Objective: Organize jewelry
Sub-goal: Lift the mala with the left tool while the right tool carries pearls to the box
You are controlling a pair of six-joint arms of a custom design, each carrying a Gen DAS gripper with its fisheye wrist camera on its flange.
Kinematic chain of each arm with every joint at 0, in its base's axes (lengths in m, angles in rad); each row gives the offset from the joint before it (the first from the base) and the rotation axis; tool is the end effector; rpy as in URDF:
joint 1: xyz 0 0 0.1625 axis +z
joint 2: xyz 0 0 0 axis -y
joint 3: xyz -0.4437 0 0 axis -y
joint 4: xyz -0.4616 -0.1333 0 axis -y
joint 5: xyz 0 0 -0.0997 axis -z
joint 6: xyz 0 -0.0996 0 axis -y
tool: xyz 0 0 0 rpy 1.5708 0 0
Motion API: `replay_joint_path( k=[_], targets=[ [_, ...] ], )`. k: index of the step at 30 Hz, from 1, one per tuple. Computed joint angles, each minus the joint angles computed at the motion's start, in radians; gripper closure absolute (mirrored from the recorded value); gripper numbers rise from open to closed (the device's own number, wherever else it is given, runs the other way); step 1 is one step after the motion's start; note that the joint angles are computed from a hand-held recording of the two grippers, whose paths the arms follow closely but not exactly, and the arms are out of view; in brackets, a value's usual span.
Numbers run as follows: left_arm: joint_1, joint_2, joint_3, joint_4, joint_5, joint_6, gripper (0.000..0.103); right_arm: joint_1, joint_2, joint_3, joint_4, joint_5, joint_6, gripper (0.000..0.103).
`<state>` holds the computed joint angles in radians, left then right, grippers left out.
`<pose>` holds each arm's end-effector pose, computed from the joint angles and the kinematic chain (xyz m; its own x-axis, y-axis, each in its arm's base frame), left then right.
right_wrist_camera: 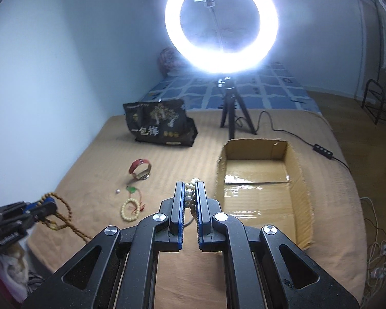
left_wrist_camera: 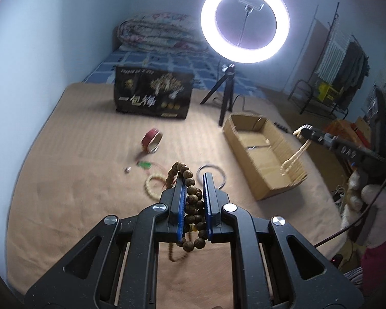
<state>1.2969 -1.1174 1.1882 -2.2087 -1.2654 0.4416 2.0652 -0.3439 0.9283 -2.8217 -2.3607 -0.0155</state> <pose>-0.0565 -0.8046 0.5022 -0.7721 0.4397 -0.4589 0.6173 0.6903 -0.3773 0.4937 -0.7840 0.0640 -0.8221 0.0418 0.5678 -0.3857 0.6926 -0.6095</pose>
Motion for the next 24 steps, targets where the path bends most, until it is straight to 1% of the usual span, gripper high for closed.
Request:
replay_joint_path(
  k=[5,9,17,20,24],
  targets=[
    [-0.027,0.037,-0.066,0.026,-0.038,0.012,0.092,-0.011,-0.021,0.026,-0.012,-0.027,0.006,0.097],
    [-0.052,0.076,-0.120,0.022,-0.059,0.032,0.092,-0.019,-0.038,0.046,-0.011,-0.036,0.018,0.097],
    [-0.094,0.181,-0.236,0.040,-0.081,0.061,0.092,-0.040,-0.072,0.086,-0.011,-0.073,0.040,0.097],
    [-0.112,0.214,-0.262,0.030,-0.086,0.085,0.092,-0.049,-0.087,0.105,-0.018,-0.081,0.053,0.097],
    [-0.129,0.263,-0.310,0.041,-0.104,0.081,0.092,-0.060,-0.102,0.126,-0.040,-0.089,0.057,0.097]
  ],
)
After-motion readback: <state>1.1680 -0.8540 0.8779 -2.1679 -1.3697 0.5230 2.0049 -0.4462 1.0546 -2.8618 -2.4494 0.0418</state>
